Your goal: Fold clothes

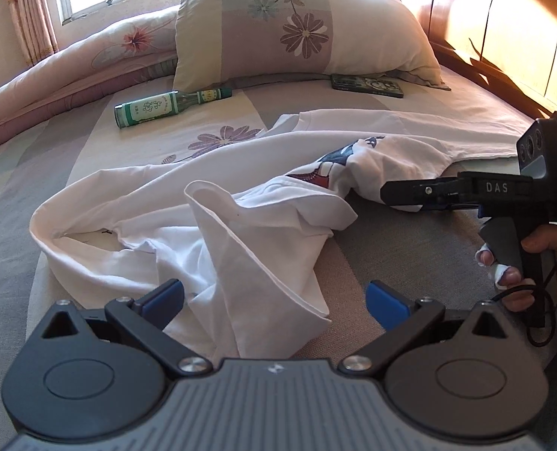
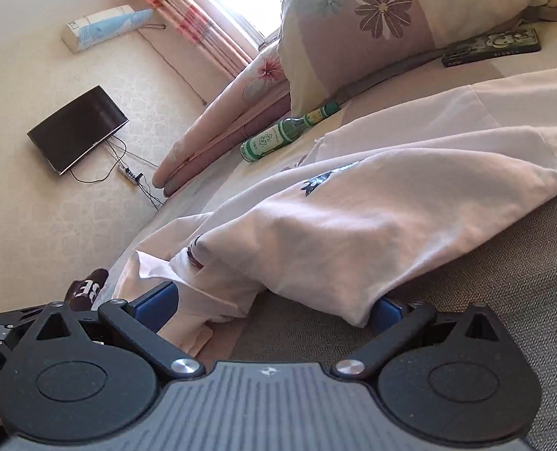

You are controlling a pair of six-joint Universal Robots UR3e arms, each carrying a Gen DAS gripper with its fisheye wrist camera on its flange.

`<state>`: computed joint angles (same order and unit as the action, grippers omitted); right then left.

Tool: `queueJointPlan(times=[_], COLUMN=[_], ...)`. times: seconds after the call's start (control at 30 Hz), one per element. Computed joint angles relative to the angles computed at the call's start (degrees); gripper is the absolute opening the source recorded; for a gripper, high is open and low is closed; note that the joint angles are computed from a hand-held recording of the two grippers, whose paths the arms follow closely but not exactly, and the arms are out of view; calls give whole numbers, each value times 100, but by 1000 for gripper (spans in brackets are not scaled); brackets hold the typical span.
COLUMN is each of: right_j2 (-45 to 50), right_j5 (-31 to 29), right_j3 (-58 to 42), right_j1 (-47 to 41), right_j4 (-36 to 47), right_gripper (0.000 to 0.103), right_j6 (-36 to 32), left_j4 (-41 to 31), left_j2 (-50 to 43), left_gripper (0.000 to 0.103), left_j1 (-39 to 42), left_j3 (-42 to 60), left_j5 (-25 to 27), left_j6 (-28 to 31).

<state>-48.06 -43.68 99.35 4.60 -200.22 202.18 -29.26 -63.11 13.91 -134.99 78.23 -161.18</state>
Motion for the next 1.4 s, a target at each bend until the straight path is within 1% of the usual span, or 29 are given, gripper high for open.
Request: queueJointPlan(times=[0.07,0.17,0.27,0.33,0.37,0.4,0.43,0.47,0.5,0.53,0.57,0.6,0.63,0.67,0.7,0.77,0.87,0.93,1.0,1.07,1.13,1.2,1.23,1.27,1.3,1.4], right_j2=[76,55,46,56,76,136,219,309,413,518,581,560,539,519,469,147,-446,-1083,-1874,-2707,-3516,-4139,-4399,-4517,-4623,-4866], right_j5=[-72,-237,-261,-384,-454,-492,-539,-572,-571,-576,-594,-631,-668,-704,-727,-753,-591,-346,-98,219,471,551,536,400,259,-191], right_j3=[-170,-221,254,396,420,452,520,578,621,659,686,696,704,710,725,920,1515,2070,2648,3202,3566,3768,3819,3804,3779,3795], right_j1=[27,116,122,112,86,25,-39,-99,-154,-209,-243,-235,-228,-220,-209,-182,-364,-659,-995,-1399,-1783,-2110,-2236,-2266,-2294,-2262], right_j4=[32,135,-630,-894,-977,-1139,-1384,-1630,-1892,-2147,-2286,-2201,-2113,-2025,-1911,-1646,-1787,-1807,-1477,-1012,-271,481,868,1185,1486,2227], right_gripper=[103,103,103,96,89,78,71,60,53,49,38,26,21,14,13,11,9,8,6,6,6,6,6,8,11,13], right_j6=[87,-9,401,700,900,1202,1506,1810,2122,2432,2650,2679,2709,2739,2709,2364,2171,1955,1526,1039,566,147,-60,-228,-383,-651], left_j4=[-61,-147,-281,-411,-446,-446,-450,-480,-521,-576,-631,-686,-743,-802,-862,-1105,-1447,-1508,-1642,-1810,-1955,-1966,-1922,-1860,-1812,-1728], left_j2=[127,292,441,536,551,543,568,641,698,735,772,809,858,920,983,1232,1537,1618,1772,1936,2065,2045,1993,1925,1874,1778], left_gripper=[102,102,102,102,102,102,102,102,102,102,102,102,102,102,102,102,102,102,102,102,102,102,102,102,102,102], left_j1=[103,214,323,416,433,416,417,453,489,523,557,592,618,634,650,786,939,900,929,959,958,844,764,678,603,419], left_j3=[-60,-140,-209,-250,-259,-257,-264,-287,-300,-300,-300,-300,-298,-293,-288,-278,-225,-187,-172,-156,-132,-93,-78,-68,-62,-53], left_j5=[-78,-155,-234,-313,-312,-267,-256,-289,-323,-359,-395,-431,-457,-468,-480,-629,-772,-714,-785,-879,-944,-915,-895,-871,-848,-780], left_j6=[37,59,89,126,130,119,112,121,129,133,137,142,150,162,174,274,393,367,388,442,486,457,416,365,326,286])
